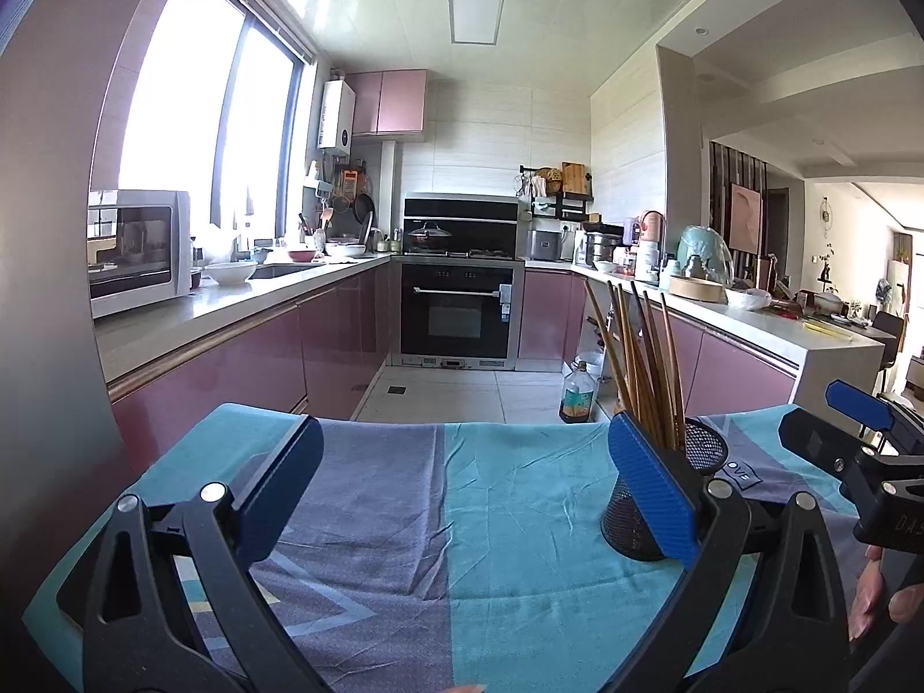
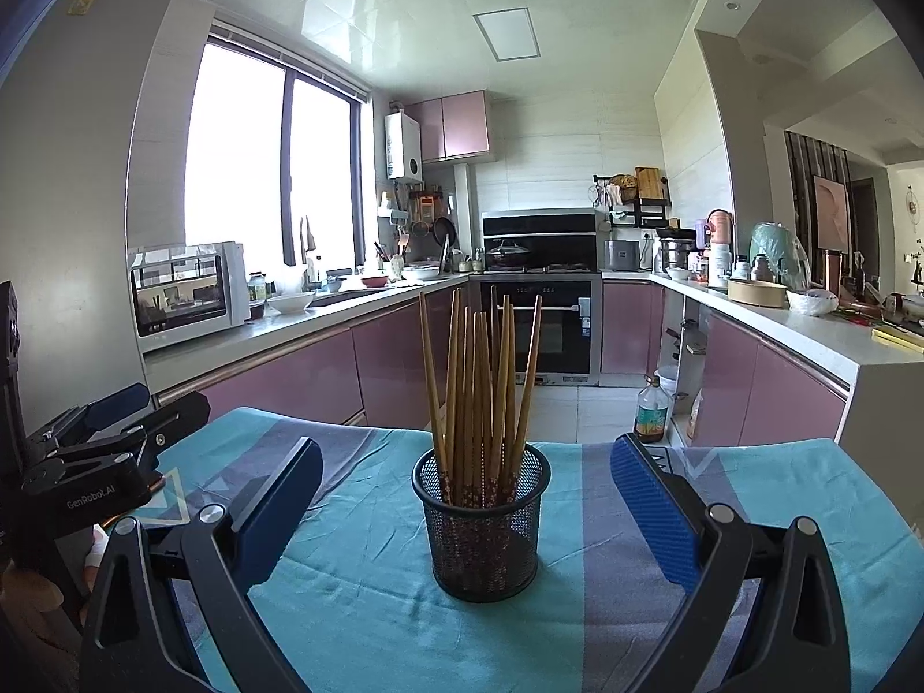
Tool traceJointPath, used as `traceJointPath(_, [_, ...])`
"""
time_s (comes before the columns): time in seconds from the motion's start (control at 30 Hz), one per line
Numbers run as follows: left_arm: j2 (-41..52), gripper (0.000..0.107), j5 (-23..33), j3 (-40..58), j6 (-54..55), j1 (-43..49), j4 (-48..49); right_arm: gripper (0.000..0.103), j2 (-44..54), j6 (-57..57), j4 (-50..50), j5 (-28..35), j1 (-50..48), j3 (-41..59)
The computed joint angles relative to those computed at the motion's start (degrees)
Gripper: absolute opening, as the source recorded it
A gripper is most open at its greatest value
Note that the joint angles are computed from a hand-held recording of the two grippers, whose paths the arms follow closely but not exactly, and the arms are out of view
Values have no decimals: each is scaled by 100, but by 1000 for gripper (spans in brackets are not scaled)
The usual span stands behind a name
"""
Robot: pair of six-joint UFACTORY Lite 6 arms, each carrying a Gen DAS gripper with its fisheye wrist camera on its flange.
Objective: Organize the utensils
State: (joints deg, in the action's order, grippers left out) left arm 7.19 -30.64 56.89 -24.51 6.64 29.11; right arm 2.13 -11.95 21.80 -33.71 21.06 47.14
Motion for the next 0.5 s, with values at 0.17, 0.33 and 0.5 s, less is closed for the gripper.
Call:
traceJointPath(0.17, [-25, 97, 3, -23, -38, 23, 15, 97, -7, -26, 71, -85, 30, -29])
traceJointPath(0.33, [-15, 97, 7, -5, -23, 20, 6, 97, -43, -6, 94, -131, 37, -82])
traceJointPath(0.5, [-31, 97, -36, -54, -18, 28, -18, 97, -46, -27, 118, -125, 48, -88])
